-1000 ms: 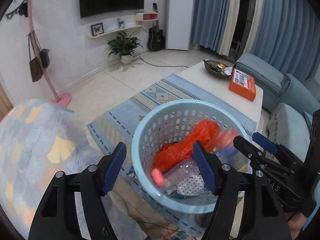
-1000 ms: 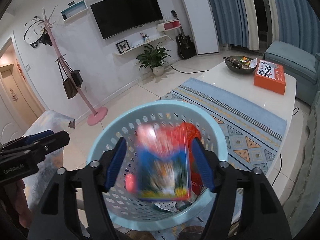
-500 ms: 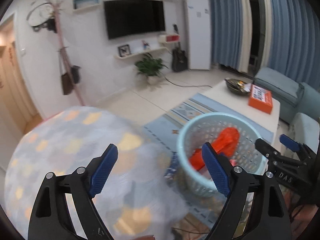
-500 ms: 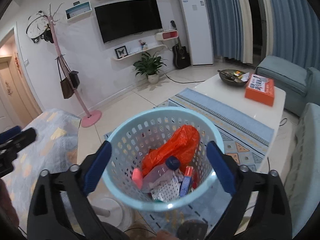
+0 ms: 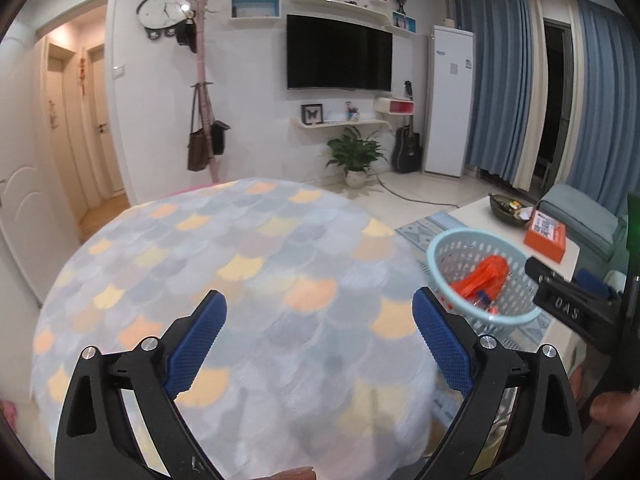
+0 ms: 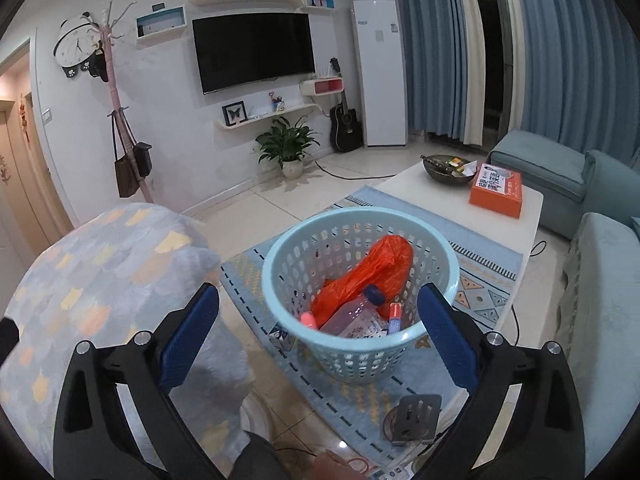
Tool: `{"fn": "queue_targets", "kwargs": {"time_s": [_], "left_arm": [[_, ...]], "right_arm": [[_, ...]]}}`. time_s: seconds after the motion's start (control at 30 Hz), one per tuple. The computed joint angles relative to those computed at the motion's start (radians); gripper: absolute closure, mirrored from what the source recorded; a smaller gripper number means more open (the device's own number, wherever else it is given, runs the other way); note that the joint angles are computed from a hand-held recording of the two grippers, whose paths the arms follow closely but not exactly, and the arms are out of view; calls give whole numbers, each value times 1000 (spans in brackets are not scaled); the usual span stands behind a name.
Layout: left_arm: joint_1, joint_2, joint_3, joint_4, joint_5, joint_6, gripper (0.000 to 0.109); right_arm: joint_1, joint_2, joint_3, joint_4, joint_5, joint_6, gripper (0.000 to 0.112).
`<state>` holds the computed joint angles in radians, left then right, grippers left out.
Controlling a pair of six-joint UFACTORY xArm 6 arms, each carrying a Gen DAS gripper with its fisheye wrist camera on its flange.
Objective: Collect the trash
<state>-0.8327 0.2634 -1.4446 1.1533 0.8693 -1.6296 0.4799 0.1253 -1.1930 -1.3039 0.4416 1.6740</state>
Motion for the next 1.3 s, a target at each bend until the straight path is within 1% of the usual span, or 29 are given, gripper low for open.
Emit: {"fn": "queue_targets", "kwargs": {"time_s": [0.07,0.17,0.3,0.43,0.7,1.3], "left_arm": [[-1,-32,48,5,-1,-29,17],[10,-91,137,13,-31,-92,17],[20,-146,215,27,-47,-147,17],[29,-180,261,40,-59,-184,17],[30,-192,281,51,-66,-206,17],[16,-183,273,64,-46,-211,17]], "right_arm": [[28,-8,1,-41,36,27,17],[72,-17,-5,-107,86,60,17],[111,-17,-16,-127,112,53,17],[134,5,-44,-103,120,21,17],[152,16,-53,-105,127,10,17],[143,10,-40,-97,111,13,17]]}}
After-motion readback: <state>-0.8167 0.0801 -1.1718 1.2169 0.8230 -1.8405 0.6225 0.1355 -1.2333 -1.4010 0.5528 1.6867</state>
